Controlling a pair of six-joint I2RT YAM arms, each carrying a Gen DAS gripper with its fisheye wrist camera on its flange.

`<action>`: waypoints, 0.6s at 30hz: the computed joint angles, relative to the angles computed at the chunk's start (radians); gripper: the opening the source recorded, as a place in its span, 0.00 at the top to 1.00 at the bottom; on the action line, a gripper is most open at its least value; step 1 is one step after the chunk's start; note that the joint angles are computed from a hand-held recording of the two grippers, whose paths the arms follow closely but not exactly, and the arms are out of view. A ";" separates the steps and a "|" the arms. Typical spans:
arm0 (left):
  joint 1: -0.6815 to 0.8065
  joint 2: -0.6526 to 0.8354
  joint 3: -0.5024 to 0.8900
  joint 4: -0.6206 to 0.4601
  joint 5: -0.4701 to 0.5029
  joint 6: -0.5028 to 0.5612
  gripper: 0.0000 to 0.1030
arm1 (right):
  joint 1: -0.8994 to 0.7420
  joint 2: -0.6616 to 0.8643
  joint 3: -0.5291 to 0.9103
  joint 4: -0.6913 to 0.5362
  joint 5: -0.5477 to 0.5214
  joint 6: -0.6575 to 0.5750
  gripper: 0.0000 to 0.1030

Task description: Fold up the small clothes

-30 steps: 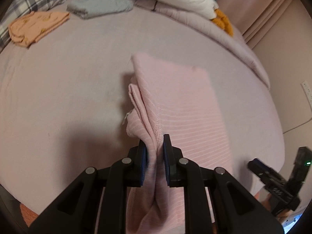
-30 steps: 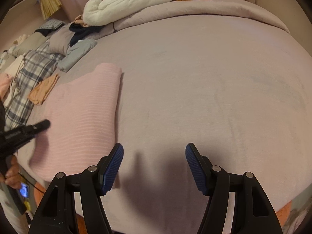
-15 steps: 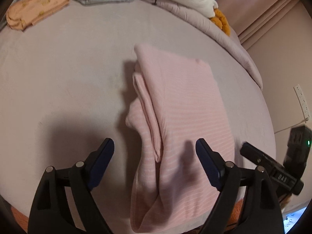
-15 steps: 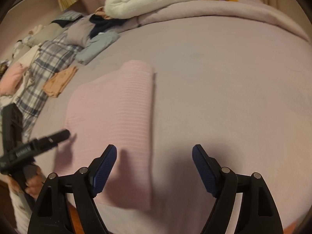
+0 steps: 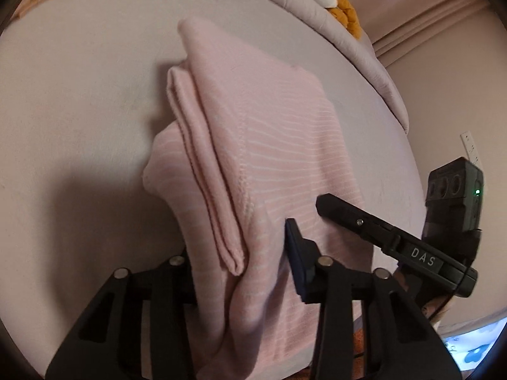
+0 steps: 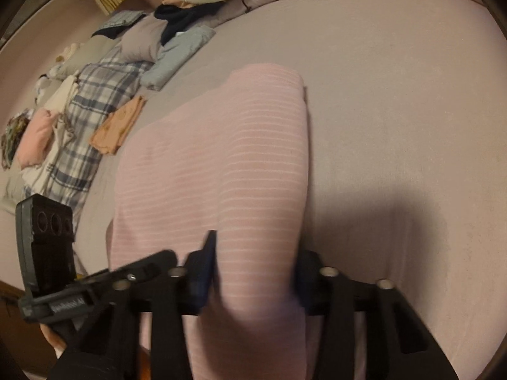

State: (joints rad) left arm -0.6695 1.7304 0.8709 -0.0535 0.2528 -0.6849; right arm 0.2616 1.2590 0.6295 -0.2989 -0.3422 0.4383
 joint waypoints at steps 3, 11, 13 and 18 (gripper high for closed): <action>-0.050 -0.034 0.041 -0.038 -0.077 0.021 0.66 | 0.020 -0.069 0.008 -0.040 0.040 -0.003 0.68; -0.113 0.040 0.219 -0.045 -0.140 0.077 0.66 | -0.088 -0.186 0.069 -0.115 0.072 -0.106 0.68; -0.128 0.092 0.284 -0.064 -0.158 0.092 0.65 | -0.128 -0.176 0.075 -0.110 0.075 -0.141 0.68; -0.126 0.196 0.381 -0.110 -0.175 0.093 0.57 | -0.179 -0.102 0.081 -0.076 0.094 -0.169 0.67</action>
State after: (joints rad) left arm -0.7951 1.9265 1.2515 -0.1636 0.0780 -0.5915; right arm 0.0824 1.1572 0.7107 -0.3753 -0.2480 0.2693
